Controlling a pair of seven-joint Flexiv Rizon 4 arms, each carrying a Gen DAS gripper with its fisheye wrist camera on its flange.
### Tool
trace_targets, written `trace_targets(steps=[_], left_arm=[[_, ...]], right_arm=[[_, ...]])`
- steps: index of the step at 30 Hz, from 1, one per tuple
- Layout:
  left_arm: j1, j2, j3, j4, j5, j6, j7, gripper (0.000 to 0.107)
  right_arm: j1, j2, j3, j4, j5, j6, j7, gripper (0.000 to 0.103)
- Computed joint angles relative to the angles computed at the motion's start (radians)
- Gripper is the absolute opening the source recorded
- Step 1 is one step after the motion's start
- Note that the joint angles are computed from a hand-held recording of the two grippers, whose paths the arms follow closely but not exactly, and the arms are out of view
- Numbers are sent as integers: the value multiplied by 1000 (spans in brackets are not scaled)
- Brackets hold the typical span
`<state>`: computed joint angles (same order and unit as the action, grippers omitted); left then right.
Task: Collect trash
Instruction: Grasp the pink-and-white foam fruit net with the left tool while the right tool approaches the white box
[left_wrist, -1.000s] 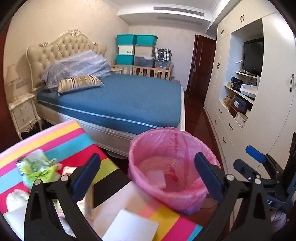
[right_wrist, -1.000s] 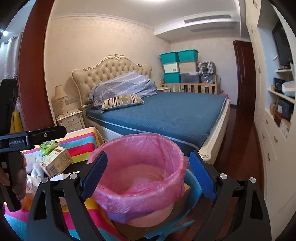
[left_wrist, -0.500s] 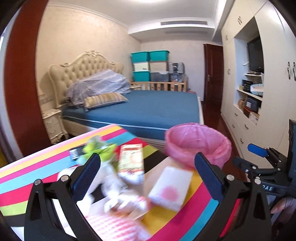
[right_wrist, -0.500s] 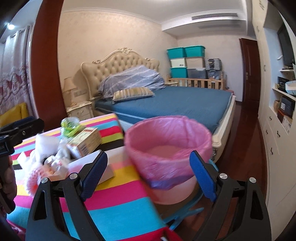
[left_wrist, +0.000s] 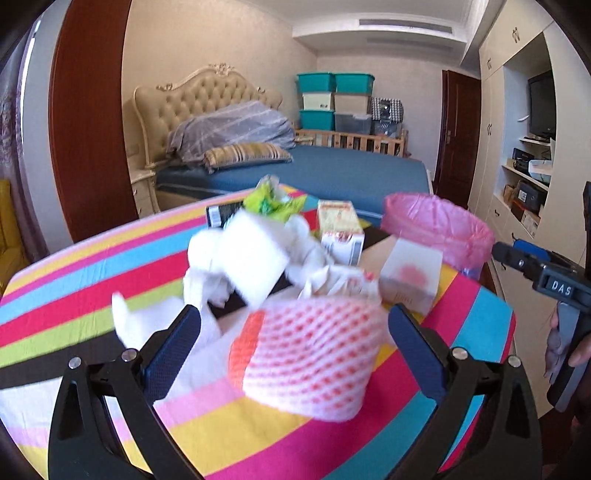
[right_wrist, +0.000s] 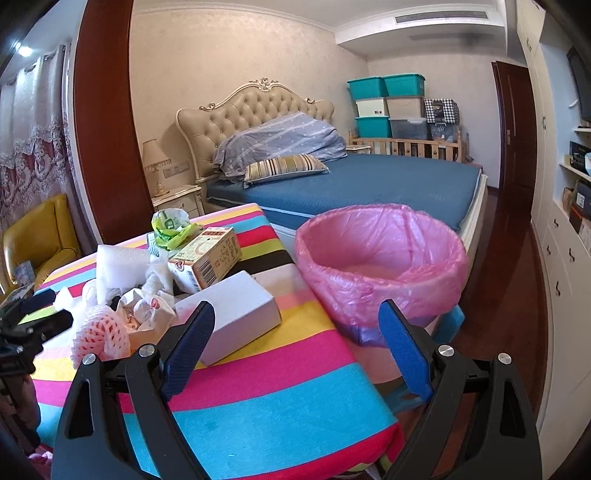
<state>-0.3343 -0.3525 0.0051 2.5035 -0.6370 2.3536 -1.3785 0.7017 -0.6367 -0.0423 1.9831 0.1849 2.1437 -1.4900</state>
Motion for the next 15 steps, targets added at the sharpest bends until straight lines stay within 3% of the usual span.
trace_targets(steps=[10, 15], left_arm=[[39, -13, 2, -13, 73, -91, -48, 98], [61, -13, 3, -22, 133, -150, -71, 98]], right_arm=[[17, -9, 19, 11, -30, -3, -21, 85], [89, -15, -29, 12, 9, 5, -77, 85]])
